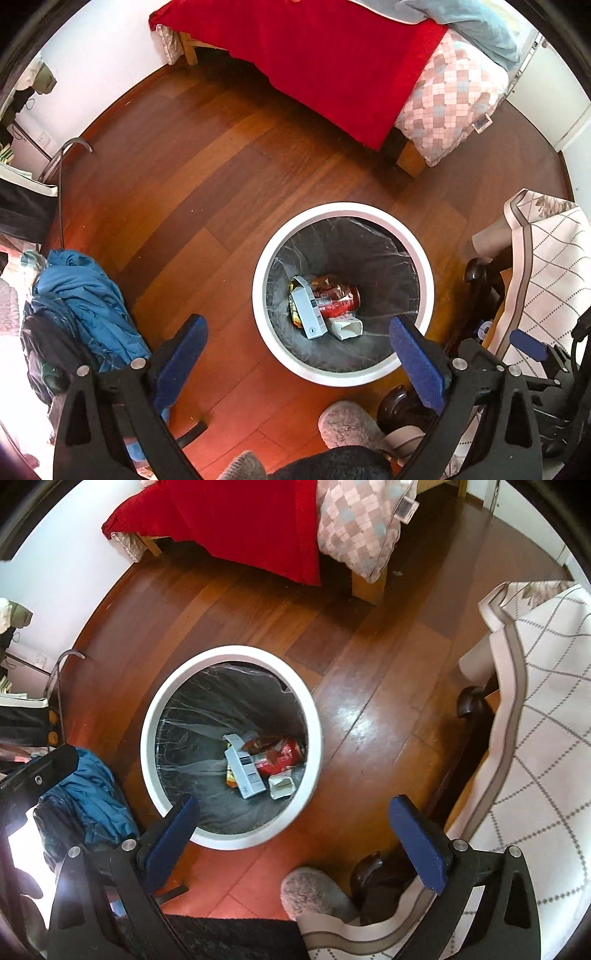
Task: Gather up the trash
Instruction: 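Move both open tools back over the table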
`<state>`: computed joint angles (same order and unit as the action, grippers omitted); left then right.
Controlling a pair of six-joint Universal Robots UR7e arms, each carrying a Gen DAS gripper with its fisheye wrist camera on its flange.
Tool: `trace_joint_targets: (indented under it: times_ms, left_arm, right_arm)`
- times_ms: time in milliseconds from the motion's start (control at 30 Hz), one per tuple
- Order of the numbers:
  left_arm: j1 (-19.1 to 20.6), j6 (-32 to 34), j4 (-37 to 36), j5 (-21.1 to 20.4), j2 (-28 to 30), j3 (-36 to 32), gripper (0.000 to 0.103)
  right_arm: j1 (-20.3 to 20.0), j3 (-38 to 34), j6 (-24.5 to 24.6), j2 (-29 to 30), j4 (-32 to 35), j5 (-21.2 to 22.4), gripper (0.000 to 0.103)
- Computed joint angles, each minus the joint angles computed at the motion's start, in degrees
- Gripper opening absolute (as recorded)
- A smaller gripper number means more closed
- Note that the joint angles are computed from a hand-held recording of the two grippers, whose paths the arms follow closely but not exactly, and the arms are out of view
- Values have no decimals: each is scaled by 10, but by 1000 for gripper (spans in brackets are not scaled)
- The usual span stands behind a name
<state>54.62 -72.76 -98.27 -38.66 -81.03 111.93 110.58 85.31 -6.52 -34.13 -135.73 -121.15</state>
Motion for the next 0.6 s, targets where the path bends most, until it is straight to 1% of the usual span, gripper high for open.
trace_joint_targets:
  times_ms: [367,500,600]
  left_arm:
    - [-56,-63,76,8,-23,0,100]
    - [-80,-87,102,9,-37,0,100]
    - [-107,-115,137,12,-47,-5,100]
  right_arm:
    - [25,34,1,-46,-12,2,103]
    - [35,47,2,-66,-17,5,103]
    - [44,59,0,-85,-20,11,103]
